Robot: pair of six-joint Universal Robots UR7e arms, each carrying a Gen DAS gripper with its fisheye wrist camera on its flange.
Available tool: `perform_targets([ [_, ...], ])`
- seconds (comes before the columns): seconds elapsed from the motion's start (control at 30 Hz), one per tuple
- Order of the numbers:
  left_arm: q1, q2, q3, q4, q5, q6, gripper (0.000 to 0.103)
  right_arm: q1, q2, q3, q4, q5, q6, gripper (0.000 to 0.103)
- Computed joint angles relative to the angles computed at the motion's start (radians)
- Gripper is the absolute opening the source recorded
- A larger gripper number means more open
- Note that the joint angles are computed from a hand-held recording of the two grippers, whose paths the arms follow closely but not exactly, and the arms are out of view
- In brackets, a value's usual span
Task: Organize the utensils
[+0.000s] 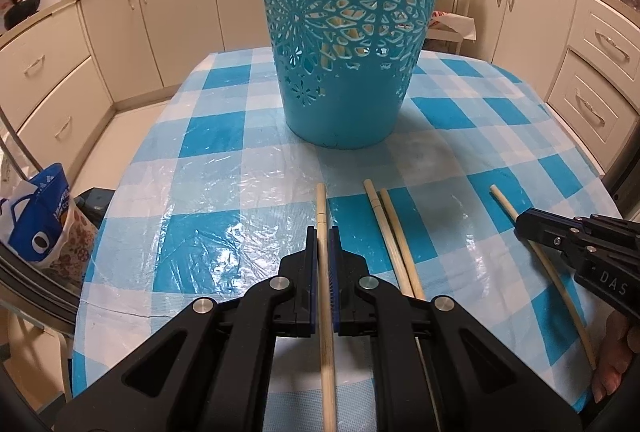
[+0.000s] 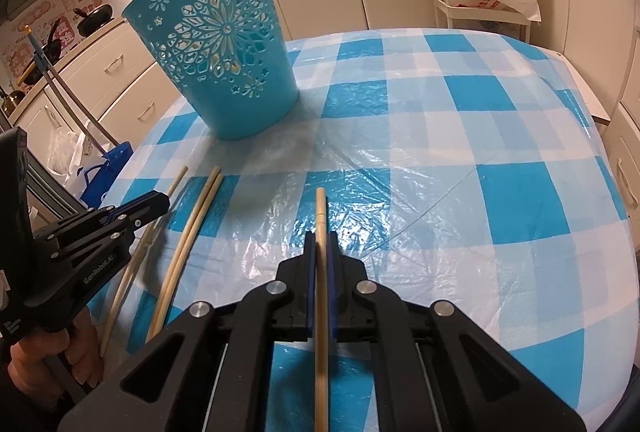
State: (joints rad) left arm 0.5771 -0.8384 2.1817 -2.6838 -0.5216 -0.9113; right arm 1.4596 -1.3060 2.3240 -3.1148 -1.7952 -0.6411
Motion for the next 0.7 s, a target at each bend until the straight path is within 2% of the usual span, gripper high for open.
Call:
perform_targets([
  [0.1, -0.011, 0.0, 0.017, -0.053, 0.015, 0.027, 0.005, -0.004, -0.004, 0.003, -0.005, 0.009, 0.005, 0.006],
  [0.2, -0.029, -0.015, 0.051, -0.177, 0.015, 0.081, 0.005, -0.008, -0.008, 0.002, 0.002, 0.017, 0.012, 0.006],
  [0.3, -0.064, -0.047, 0.064, -0.302, 0.057, 0.163, 0.005, -0.009, -0.01, 0.001, 0.012, 0.022, 0.011, 0.006],
  [0.43, -0.079, -0.059, 0.011, -0.569, 0.1, 0.416, 0.005, -0.013, -0.015, 0.001, 0.019, 0.033, 0.01, 0.006],
  [0.53, -0.065, -0.043, -0.062, -0.733, 0.101, 0.596, 0.003, -0.017, -0.019, 0.001, 0.026, 0.043, 0.01, 0.006],
  [0.7, -0.025, 0.007, -0.194, -0.874, 0.084, 0.815, 0.002, -0.019, -0.023, -0.001, 0.043, 0.056, 0.008, 0.006],
])
